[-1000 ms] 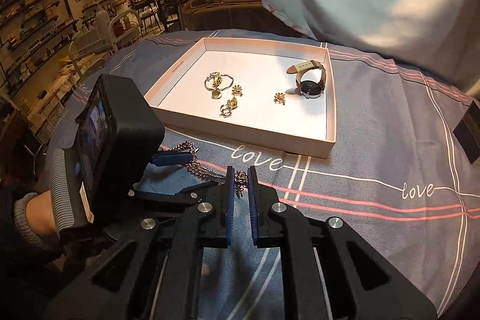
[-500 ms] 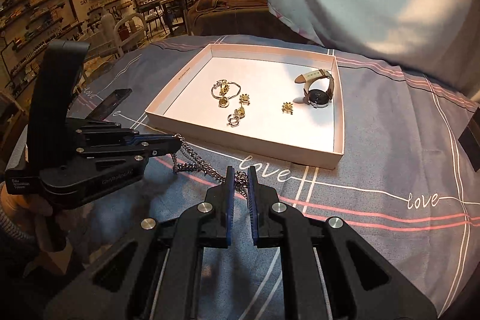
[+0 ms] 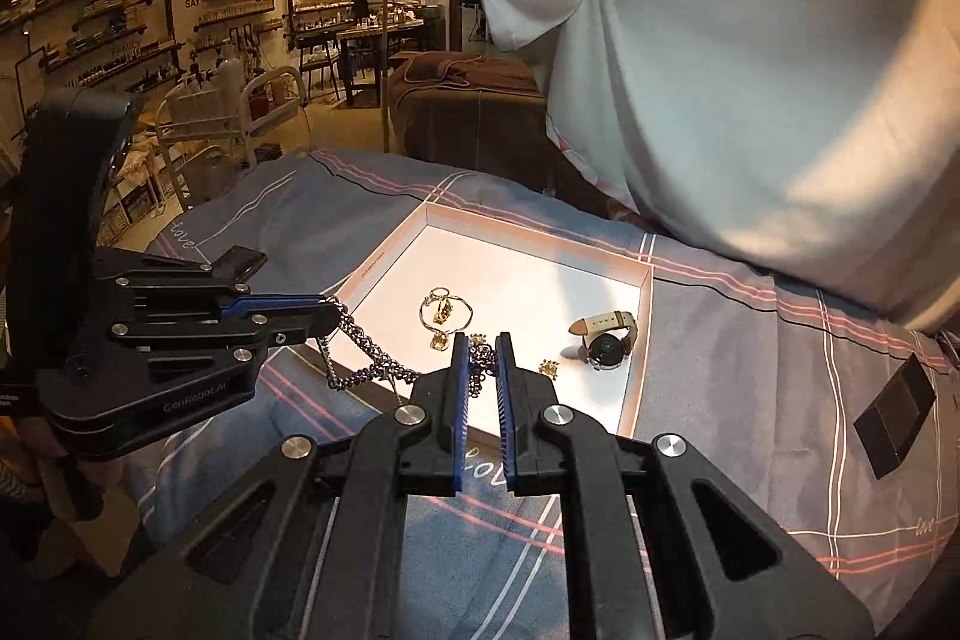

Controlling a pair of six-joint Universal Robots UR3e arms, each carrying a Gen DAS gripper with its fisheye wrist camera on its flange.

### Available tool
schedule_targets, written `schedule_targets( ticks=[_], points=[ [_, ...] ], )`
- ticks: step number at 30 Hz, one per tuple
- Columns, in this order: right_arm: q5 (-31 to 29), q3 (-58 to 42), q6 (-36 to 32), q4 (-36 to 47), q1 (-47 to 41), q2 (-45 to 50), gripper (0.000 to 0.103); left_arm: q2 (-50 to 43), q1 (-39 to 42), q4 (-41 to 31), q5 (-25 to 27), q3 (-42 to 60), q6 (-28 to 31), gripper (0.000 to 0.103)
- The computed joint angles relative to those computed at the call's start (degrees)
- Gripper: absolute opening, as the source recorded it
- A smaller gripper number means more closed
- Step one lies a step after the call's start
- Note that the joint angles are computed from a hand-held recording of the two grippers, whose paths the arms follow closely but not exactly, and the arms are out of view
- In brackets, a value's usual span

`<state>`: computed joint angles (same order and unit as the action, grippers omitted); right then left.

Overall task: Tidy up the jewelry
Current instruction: 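Lift the silver chains with both tools and carry them over the box, then lower the silver chains into the box and open both tools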

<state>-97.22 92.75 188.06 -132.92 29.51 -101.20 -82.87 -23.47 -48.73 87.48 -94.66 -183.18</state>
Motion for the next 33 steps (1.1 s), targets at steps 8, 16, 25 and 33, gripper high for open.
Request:
schedule_targets(
  ticks=[8, 16, 25, 33],
  points=[
    [4.36, -7.26, 0.73, 1.74, -4.03, 6.14, 0.009, -4.87, 1.33, -2.3, -1.44, 8.47, -2.17, 0.004],
    [5.28, -19.71, 0.66, 4.85, -6.48, 16.35, 0.009, -14.58, 2.16, -5.78, -1.3, 20.57, -3.96, 0.004],
    [7.38, -30.49, 0.15, 7.88, -10.34, 26.43, 0.009, -27.82, 3.15, -11.14, -0.69, 38.67, -4.74, 0.004],
    [9.53, -33.35, 0.42, 8.44, -12.54, 31.22, 0.009, -34.85, 4.54, -14.0, -1.13, 46.71, -4.76, 0.004]
  ],
)
